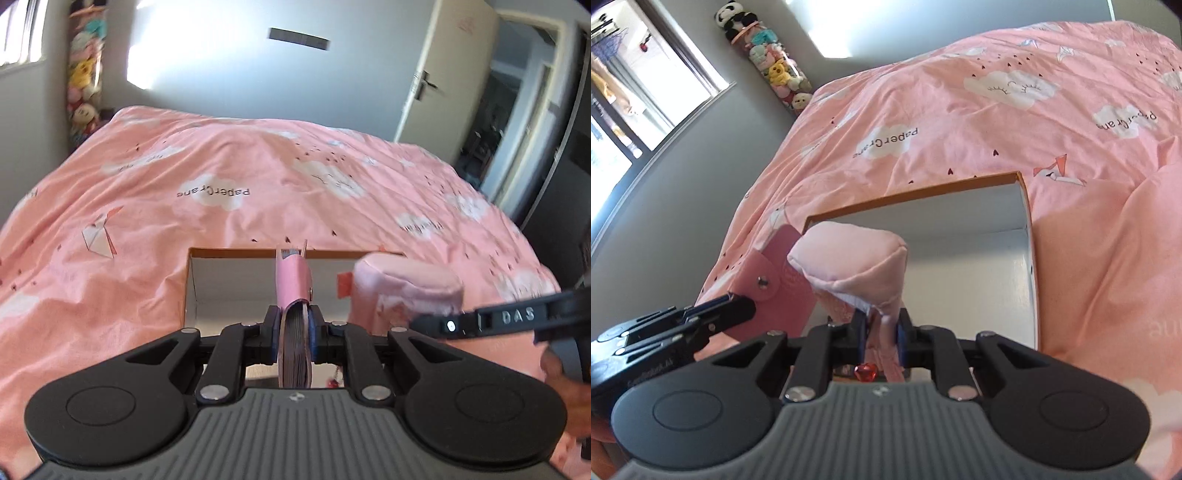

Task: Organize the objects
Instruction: 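Carry the pouch and wallet into the orange box and lower them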

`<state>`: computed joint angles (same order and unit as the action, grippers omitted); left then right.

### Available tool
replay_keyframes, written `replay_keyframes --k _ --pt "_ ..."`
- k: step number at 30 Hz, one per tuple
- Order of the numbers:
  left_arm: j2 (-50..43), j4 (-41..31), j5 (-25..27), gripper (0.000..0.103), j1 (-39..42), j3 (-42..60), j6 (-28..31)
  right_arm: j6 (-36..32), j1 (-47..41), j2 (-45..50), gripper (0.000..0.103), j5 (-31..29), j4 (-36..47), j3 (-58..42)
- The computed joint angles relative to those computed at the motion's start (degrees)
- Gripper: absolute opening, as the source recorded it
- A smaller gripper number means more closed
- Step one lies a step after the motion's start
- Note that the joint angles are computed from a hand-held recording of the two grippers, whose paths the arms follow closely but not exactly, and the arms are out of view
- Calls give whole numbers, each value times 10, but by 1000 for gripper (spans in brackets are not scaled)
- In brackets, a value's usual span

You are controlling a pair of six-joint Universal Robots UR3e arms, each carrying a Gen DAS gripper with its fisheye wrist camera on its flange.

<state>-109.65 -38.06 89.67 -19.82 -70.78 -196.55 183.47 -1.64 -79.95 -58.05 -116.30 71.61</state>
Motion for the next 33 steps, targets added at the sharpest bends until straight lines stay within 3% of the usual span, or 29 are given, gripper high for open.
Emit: replay_keyframes --k 8,14,21,28,33 --pt "-98 125 -138 17 113 -27 -120 70 28 165 16 -25 8 -139" --pt "-151 84 -139 17 108 30 -133 94 36 246 16 -27 32 -225" --pt "-179 60 -107 17 89 54 -134 97 43 300 16 -34 75 -298" --pt "-223 -90 -23 21 50 188 -49 97 43 386 17 -22 162 -431" --pt "-263 -180 78 22 6 289 21 99 40 466 17 -8 246 -576"
